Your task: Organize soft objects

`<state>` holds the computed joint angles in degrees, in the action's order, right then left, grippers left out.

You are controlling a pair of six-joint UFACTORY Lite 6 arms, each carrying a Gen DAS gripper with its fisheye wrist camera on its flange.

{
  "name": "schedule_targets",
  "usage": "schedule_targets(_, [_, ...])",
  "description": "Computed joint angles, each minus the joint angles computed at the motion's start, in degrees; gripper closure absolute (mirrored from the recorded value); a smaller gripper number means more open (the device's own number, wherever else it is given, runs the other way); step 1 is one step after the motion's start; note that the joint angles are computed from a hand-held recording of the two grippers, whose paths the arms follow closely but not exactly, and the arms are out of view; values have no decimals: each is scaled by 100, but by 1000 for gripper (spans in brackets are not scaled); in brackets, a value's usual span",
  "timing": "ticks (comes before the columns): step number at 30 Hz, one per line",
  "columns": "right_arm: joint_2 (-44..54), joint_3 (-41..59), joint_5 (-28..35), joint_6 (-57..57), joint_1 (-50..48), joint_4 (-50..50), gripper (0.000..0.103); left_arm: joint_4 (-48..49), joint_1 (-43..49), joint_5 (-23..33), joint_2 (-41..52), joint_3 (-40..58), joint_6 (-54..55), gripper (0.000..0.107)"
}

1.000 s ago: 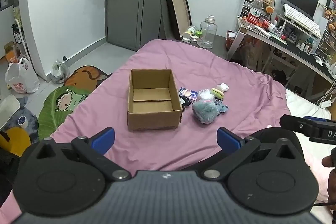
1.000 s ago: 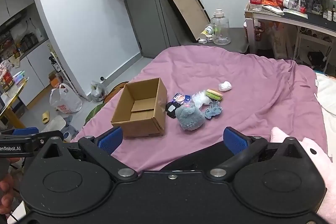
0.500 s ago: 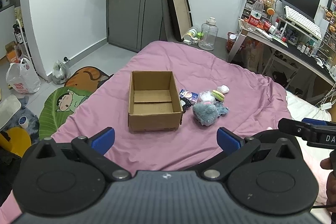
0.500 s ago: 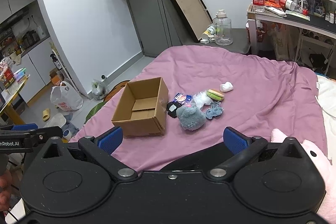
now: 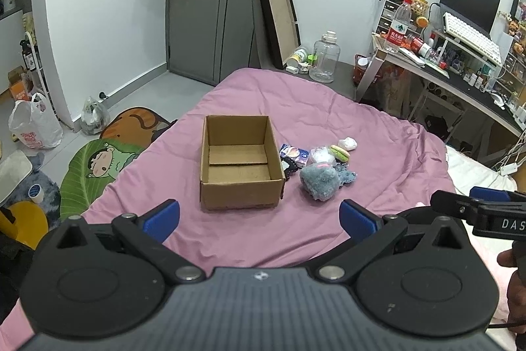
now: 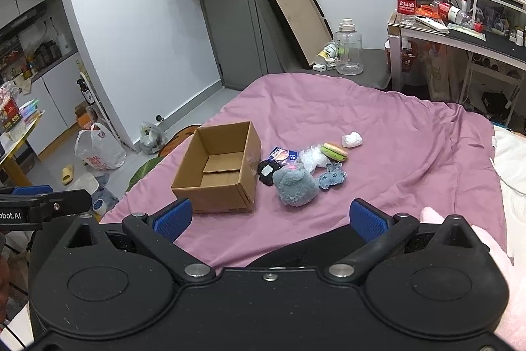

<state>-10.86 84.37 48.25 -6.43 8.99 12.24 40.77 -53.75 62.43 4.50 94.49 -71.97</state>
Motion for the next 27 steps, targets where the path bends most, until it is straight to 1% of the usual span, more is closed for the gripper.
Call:
schedule_targets(9, [-12,-4,11,11,49,-37,0,126,-54,-16,-98,-90,-247,5])
schedule_targets(14, [-15,-4,4,-17,54,-32,0,104,-73,72,-17,5,-211,5])
schedule_targets(27, [-13,-26,10,18,69,-38,0,60,-79,12,44,-5,-153,5])
